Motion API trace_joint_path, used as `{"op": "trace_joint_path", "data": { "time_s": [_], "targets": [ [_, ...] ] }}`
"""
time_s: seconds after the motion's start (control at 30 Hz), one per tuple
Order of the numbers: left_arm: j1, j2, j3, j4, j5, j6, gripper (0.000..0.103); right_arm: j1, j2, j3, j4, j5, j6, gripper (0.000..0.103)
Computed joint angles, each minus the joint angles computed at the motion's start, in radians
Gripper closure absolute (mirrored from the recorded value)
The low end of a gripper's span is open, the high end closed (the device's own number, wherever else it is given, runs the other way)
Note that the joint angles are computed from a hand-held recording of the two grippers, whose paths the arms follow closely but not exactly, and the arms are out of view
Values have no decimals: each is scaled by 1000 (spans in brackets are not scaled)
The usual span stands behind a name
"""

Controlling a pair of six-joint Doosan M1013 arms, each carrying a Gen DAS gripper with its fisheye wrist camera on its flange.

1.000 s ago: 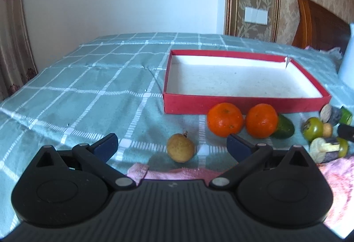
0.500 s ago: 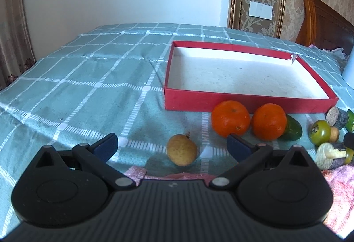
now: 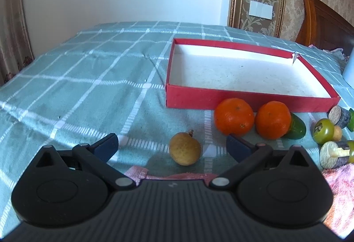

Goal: Organize fruits
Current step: 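Grasp the small brown pear with the left gripper while the right gripper grasps the green cucumber slice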

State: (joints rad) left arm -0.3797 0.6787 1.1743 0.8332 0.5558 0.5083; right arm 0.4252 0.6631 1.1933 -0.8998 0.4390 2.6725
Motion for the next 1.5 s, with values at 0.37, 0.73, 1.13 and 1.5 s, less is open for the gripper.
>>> {"op": "trace_joint_path", "data": {
  "time_s": [0.37, 0.73, 1.13, 1.5],
  "targets": [
    [12, -10, 20, -83, -88, 100, 35, -35, -40, 78, -96, 3, 148, 0],
    [13, -15, 34, -125, -148, 176, 67, -46, -62, 109, 231, -219, -220, 7],
    [17, -18, 48, -105, -176, 154, 77, -51, -13, 11, 177, -74, -163, 42],
    [20, -23, 63, -76, -204, 128, 78, -59, 67, -113, 290, 13, -424, 69]
  ]
}}
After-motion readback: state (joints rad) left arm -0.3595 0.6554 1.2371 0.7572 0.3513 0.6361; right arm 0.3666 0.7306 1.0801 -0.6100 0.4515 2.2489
